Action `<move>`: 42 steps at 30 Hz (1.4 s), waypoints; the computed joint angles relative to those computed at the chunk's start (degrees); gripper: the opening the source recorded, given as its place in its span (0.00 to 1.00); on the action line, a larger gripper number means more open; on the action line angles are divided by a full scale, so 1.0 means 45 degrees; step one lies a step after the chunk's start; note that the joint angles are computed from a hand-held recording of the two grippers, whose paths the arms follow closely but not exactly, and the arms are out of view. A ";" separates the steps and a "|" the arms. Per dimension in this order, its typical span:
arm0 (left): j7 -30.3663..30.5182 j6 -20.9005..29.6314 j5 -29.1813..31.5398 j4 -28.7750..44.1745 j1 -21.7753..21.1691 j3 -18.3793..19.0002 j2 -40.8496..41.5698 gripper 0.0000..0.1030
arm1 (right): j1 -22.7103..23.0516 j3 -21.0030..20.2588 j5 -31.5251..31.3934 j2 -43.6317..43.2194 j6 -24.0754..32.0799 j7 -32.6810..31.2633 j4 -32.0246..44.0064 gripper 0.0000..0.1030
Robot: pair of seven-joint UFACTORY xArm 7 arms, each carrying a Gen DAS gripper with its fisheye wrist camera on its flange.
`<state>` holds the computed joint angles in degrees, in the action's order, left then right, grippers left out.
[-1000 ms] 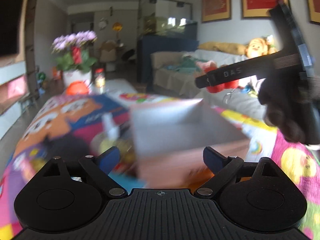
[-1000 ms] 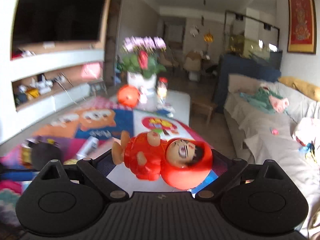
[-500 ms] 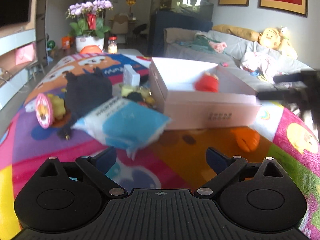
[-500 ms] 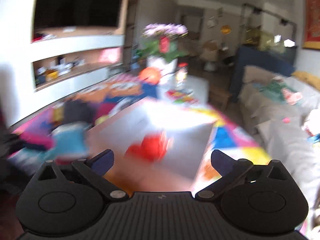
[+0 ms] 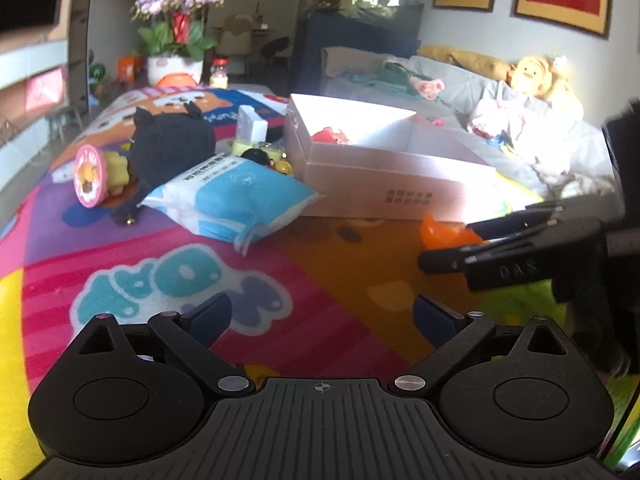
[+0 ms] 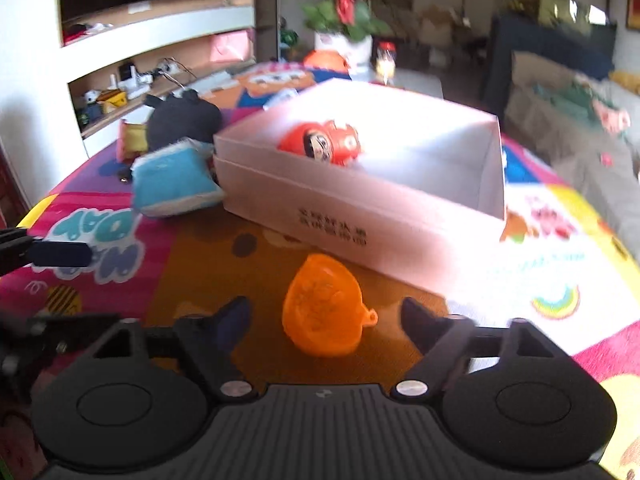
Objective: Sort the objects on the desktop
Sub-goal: 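Place the orange pumpkin into the pink box with the right gripper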
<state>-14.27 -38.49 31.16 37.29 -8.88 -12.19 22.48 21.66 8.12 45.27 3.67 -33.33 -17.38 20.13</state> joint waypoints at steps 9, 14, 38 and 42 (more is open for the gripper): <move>-0.0274 0.0168 0.0393 0.0027 0.0207 -0.0069 0.0042 0.99 | 0.0872 0.0515 0.4295 -0.0702 0.0450 -0.3849 0.0642 0.51; -0.0541 0.0298 0.0631 0.0145 0.0352 -0.0159 0.0134 1.00 | 0.0234 0.0990 0.3917 -0.2194 -0.1062 -0.3931 0.0534 0.51; 0.1610 0.0485 -0.4758 0.1534 -0.1713 0.0708 0.0874 1.00 | 0.1012 0.0731 0.2198 0.0962 -0.2436 -0.0267 0.0209 0.99; 0.0713 0.0646 -0.5599 0.1551 -0.1417 0.0566 0.0923 1.00 | 0.1904 -0.0024 0.5659 0.3082 -0.2058 -0.3073 0.3291 1.00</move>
<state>-11.06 -35.58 5.97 44.27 -15.25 -9.64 26.63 30.23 8.01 70.73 17.54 -42.59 -31.21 34.94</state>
